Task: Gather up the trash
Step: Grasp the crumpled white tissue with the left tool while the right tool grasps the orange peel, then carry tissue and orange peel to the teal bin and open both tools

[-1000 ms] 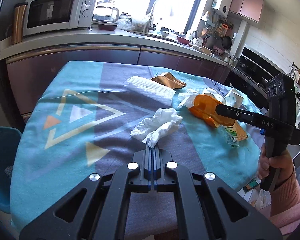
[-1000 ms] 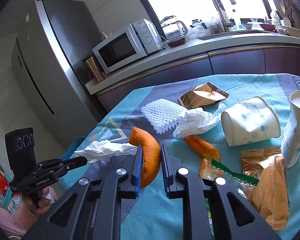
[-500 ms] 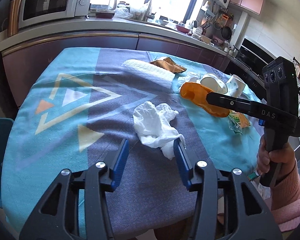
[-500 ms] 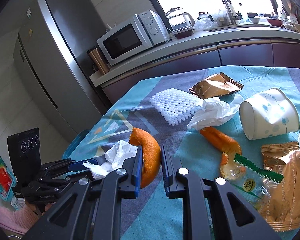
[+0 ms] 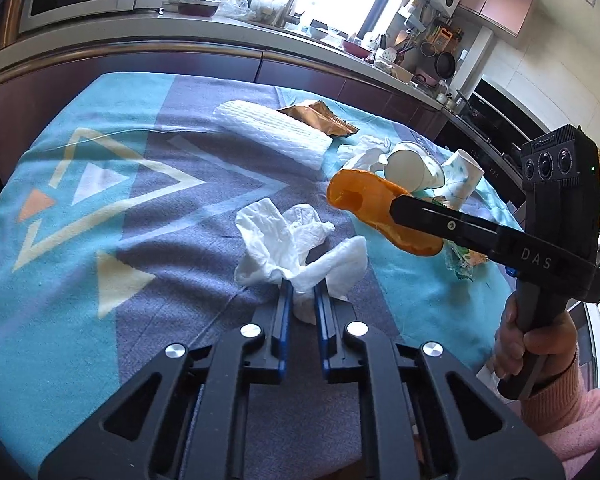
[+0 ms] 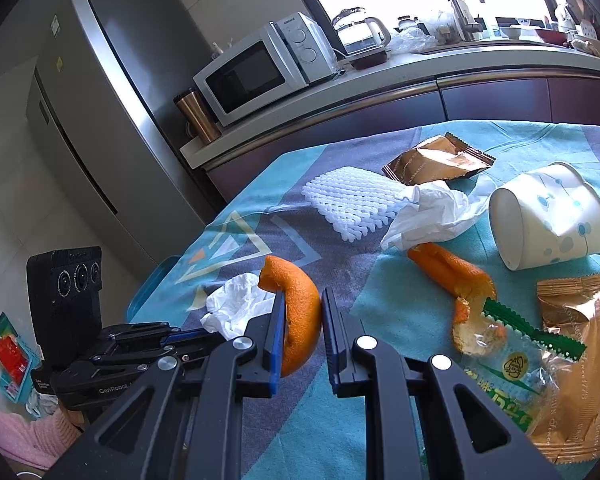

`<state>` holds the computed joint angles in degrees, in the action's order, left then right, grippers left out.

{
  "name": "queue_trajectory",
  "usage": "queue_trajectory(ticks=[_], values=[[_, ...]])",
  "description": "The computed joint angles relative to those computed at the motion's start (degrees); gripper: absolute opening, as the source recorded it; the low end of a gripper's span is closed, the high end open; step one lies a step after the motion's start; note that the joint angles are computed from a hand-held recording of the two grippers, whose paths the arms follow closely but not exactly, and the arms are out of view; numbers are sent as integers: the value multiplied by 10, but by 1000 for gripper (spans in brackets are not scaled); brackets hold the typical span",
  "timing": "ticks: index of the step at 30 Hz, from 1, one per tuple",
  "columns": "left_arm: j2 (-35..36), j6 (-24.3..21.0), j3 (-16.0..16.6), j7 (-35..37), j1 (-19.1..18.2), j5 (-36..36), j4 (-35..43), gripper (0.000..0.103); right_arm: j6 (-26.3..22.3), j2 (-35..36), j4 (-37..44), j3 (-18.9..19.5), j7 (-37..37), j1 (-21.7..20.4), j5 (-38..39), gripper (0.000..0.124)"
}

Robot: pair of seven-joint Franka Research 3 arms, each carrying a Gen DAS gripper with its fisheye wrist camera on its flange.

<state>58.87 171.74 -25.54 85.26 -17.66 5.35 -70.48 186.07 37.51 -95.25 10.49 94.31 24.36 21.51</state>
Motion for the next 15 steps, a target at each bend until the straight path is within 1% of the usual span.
queue_trajectory(ticks=[3,5,8,10,13,15], values=[[-14,20,15,-13,-6,5,-20,8,1,1,3,6,-3,-3,-3,16],[-31,42,33,-31,-12,12,-44,7,1,4,8,14,-7,-8,-6,16],[-61,75,43,-52,-6,30,-91,7,-2,10,22,19,-13,-8,-10,16],[-83,96,67,-78,-14,41,-120,7,-6,16,32,27,-19,-11,-12,16],[-116,127,90,-110,-14,58,-167,7,-17,29,56,44,-32,-18,-17,16],[-139,148,113,-134,-23,67,-198,7,-28,40,77,53,-41,-21,-18,16]])
